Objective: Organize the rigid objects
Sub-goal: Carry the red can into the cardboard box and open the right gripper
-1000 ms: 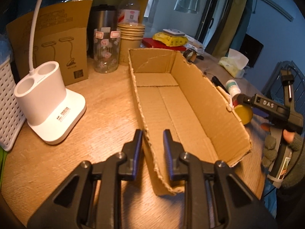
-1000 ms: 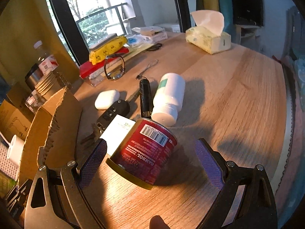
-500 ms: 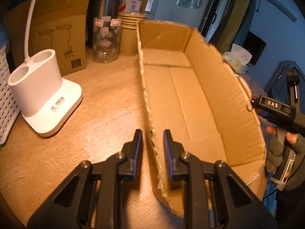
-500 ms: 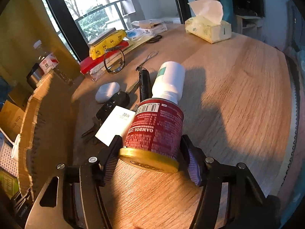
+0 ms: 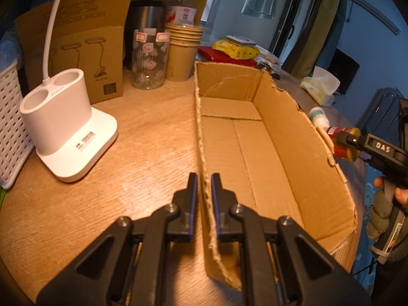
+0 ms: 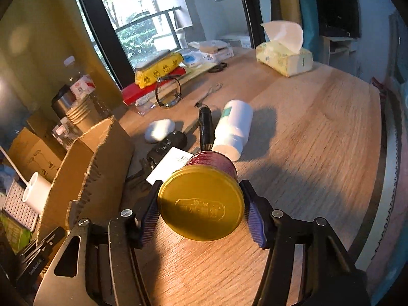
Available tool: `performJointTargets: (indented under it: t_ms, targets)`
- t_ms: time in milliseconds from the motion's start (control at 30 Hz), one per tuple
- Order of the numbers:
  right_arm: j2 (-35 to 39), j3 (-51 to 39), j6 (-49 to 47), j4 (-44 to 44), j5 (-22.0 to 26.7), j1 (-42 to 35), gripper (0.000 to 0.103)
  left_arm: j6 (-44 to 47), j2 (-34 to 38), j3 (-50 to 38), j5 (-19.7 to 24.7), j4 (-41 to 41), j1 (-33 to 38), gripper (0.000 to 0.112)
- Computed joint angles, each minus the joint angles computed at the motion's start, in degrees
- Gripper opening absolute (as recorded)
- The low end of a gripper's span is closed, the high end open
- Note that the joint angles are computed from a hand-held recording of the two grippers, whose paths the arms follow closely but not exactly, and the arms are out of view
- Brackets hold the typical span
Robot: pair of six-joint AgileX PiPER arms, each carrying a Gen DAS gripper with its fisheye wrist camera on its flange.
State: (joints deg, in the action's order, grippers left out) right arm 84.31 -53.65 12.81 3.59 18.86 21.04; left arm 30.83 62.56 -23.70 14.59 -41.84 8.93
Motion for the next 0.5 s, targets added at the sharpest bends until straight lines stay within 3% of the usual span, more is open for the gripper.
performJointTargets:
  t_ms: [133,233,367,500]
  targets:
    - [-3.6,-0.1,-1.7,1.2,1.3,0.9,0.062,-2.2,-0.2,0.1,-0.4,1.8,-0.1,0.010]
    - [-6.4,-0.6,-5.6,4.5,3.0,2.5,0.062,-9.3,-1.1,0.4,-1.3,8.2,-1.3,0.010]
    - [-10.0,-0.9,-6.4,5.1,5.0,7.4,0.062,-15.6,-1.9,0.7,-1.8,13.7,-2.5,0.010]
    - [-10.7,-2.1,-7.0,5.1,6.7,12.6,0.062,-16.7,-2.2,0.8,-1.7,14.2,-2.7,0.009]
